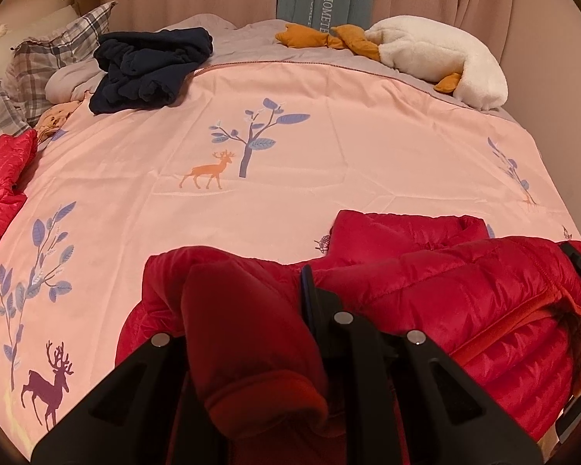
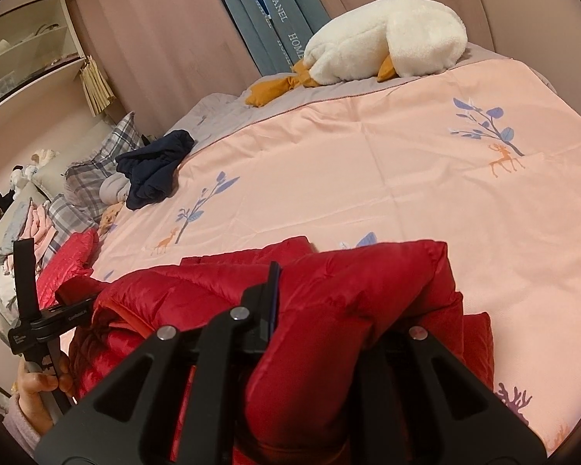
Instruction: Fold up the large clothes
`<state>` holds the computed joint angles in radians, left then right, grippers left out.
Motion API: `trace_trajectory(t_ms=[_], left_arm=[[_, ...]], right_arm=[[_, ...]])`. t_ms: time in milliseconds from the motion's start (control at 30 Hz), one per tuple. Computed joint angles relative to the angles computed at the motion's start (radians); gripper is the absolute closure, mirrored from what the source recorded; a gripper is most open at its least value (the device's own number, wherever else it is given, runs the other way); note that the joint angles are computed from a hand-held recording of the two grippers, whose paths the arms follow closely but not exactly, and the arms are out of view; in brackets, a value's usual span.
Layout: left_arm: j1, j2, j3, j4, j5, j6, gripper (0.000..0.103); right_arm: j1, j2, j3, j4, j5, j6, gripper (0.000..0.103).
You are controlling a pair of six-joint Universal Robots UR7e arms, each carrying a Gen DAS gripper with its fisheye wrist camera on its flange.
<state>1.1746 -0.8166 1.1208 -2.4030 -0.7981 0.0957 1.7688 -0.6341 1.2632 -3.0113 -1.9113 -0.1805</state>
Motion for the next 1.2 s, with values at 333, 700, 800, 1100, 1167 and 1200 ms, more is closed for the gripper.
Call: trace_trajectory(t_ms=[333, 700, 800, 1100, 1167, 1200], left_arm=[[0.005, 0.017, -0.011, 0.01, 0.014, 0.002, 0.088], [0.009, 0.03, -0.022, 0.021, 0.021, -0.003, 0.088], [0.009, 0.03, -0.021, 0.023, 0.023, -0.006, 0.088], [0.013, 0.037, -0.024, 0.032, 0.026, -0.015, 0.088], [0.013, 0.037, -0.023, 0.032, 0.027, -0.015, 0.088], [0.013, 0.037, -0.023, 0.032, 0.027, -0.016, 0.088]], right_arm=[[-0.009, 0.015, -0.024, 0.036, -0.007, 0.009, 0.09], [-0.016, 0.026, -0.04, 0.056, -0.007, 0.016, 0.09], [-0.018, 0.029, -0.044, 0.063, -0.008, 0.02, 0.09], [-0.021, 0.039, -0.059, 0.086, -0.014, 0.03, 0.09], [-0.022, 0.041, -0.063, 0.09, -0.014, 0.032, 0.09], [-0.022, 0.042, -0.064, 0.091, -0.015, 0.032, 0.09]])
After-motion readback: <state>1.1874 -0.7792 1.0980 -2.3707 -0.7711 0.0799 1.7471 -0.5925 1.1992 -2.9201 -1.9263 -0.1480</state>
